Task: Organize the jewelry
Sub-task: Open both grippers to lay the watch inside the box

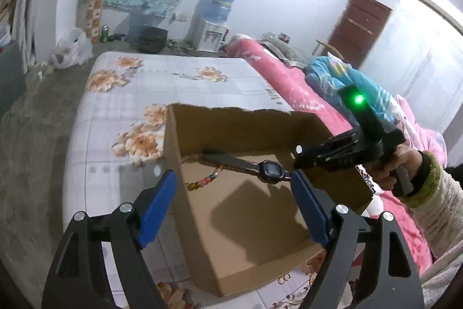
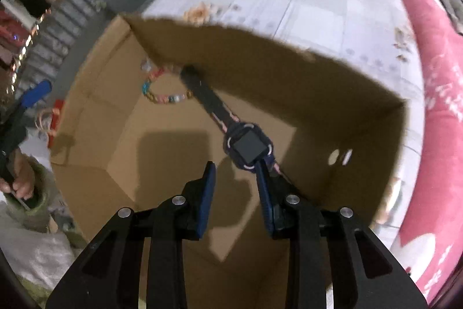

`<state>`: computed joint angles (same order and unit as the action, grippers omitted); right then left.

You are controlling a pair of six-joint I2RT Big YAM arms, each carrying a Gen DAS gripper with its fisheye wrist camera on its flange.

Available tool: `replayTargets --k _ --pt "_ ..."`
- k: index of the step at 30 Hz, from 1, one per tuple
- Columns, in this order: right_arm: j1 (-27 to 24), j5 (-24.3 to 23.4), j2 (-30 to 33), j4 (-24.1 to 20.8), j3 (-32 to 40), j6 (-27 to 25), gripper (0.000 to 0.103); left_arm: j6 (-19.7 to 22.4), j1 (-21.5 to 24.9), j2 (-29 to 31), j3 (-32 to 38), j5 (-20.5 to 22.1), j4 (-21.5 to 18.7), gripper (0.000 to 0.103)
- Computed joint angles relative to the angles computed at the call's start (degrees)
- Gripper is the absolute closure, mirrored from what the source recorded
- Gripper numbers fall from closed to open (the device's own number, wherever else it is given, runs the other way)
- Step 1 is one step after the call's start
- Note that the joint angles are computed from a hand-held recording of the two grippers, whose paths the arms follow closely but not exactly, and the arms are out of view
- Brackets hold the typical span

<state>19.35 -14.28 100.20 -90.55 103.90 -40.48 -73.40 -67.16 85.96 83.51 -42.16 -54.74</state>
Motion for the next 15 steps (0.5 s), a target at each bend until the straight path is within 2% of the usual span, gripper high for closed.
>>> replayTargets --k 3,6,10,13,15 --pt "1.2 1.5 0.8 0.1 -0.3 0.1 0.071 -2.1 -0.2 -0.7 -1.5 -0.1 0.2 0.023" --pt "2.1 2.1 1.0 -0.7 -1.0 -0.3 0.071 -3.8 -0.7 -0.5 -1.3 -1.0 -2.2 0.023" --pt "3.2 0.0 0.7 -2.8 -1.5 -1.3 0.071 -5.1 -1.2 -0.5 -1.5 -1.6 -3.0 0.022" --pt "3.9 -2.2 1.7 -6.1 -0.9 -2.3 0.071 -6.3 -1.9 -0.8 -1.8 -2.2 -3.4 0.022" --pt "4.6 -1.2 1.9 -5.2 -1.9 -1.1 0.071 -7.0 -2.5 -0.9 -2.0 -2.7 -3.5 0.021"
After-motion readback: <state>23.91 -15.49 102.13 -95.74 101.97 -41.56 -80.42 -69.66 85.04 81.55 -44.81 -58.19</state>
